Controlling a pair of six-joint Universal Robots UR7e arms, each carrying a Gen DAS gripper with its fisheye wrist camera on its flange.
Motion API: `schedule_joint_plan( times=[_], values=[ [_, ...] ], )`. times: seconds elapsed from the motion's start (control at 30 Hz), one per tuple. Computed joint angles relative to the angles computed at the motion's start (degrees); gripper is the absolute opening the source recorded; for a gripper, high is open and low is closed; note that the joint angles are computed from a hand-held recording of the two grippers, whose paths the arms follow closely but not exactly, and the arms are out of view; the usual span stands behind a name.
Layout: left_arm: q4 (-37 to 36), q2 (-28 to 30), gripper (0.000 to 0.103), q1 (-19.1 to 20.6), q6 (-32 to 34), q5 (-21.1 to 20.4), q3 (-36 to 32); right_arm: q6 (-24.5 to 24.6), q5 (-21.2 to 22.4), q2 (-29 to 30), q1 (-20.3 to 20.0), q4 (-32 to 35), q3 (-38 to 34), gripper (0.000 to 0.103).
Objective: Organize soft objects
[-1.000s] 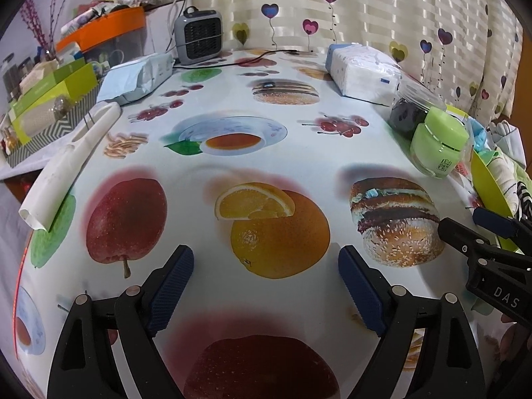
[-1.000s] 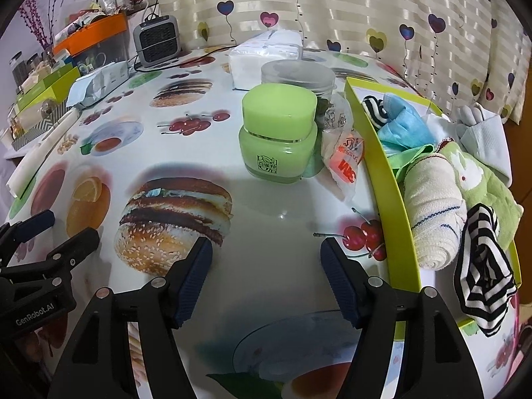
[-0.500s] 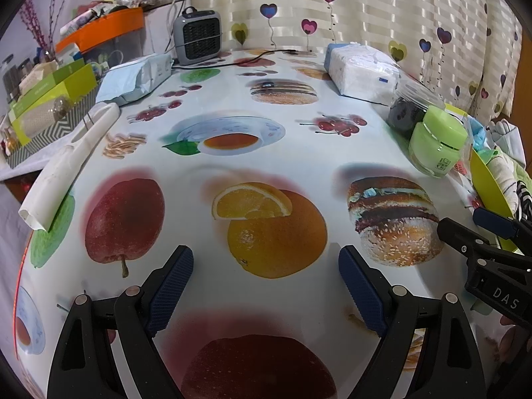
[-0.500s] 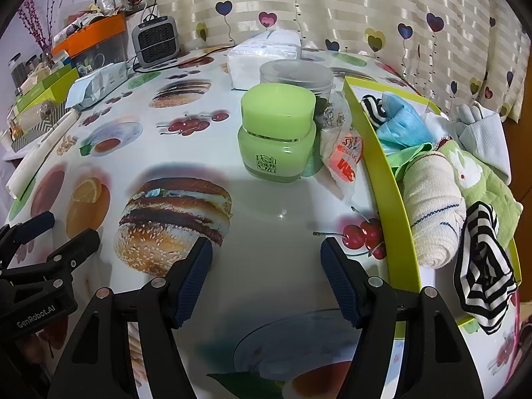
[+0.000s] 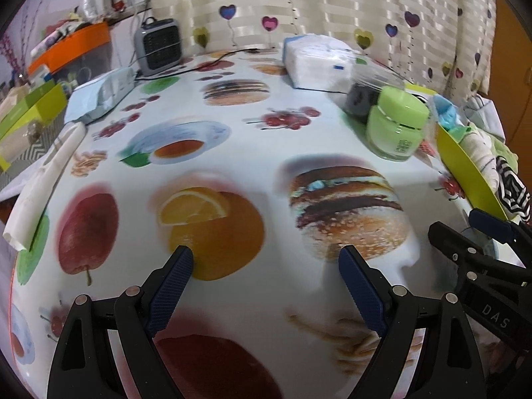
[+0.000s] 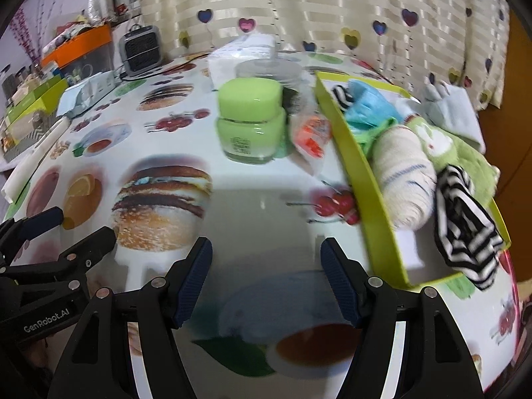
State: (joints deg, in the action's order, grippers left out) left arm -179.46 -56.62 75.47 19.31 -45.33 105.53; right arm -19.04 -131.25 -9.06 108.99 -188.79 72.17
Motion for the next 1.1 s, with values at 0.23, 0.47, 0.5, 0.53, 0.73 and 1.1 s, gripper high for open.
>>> schedule_joint_plan(
  times=[0.23, 0.47, 0.5, 0.53, 0.73, 1.1],
  values=[
    [1.37, 0.81, 0.089, -0.93, 0.48, -0.54, -0.29, 0.62, -1.16, -0.39, -0.27, -1.27, 0.64, 0.068],
    [1.55, 0.96, 0.089, -1.0, -0.03, -0.42, -0.54, -0.67, -0.36, 0.01, -0.6, -1.1, -0.4, 0.068],
    [1.54, 0.97, 0.089, -0.98, -0.06, -0.51, -0.53, -0.6, -0.29, 0.02, -0.62, -1.05, -0.44, 0.068],
    [1.52, 1.03, 0.09, -1.04, -0.06, -0.44, -0.54, -0.62, -0.22, 0.03, -0.64, -1.07, -0.45, 0.068],
    [1.57, 1.05, 0.09, -0.9, 0.08, -0.5, -0.7, -0.62, -0.09, 0.02, -0.68, -1.08, -0.48, 0.069],
    [1.59, 1.03, 0.09, -0.96, 0.0, -0.51, -0.64, -0.63, -0.13, 0.02, -0.67, -1.05, -0.49, 0.069]
  ],
)
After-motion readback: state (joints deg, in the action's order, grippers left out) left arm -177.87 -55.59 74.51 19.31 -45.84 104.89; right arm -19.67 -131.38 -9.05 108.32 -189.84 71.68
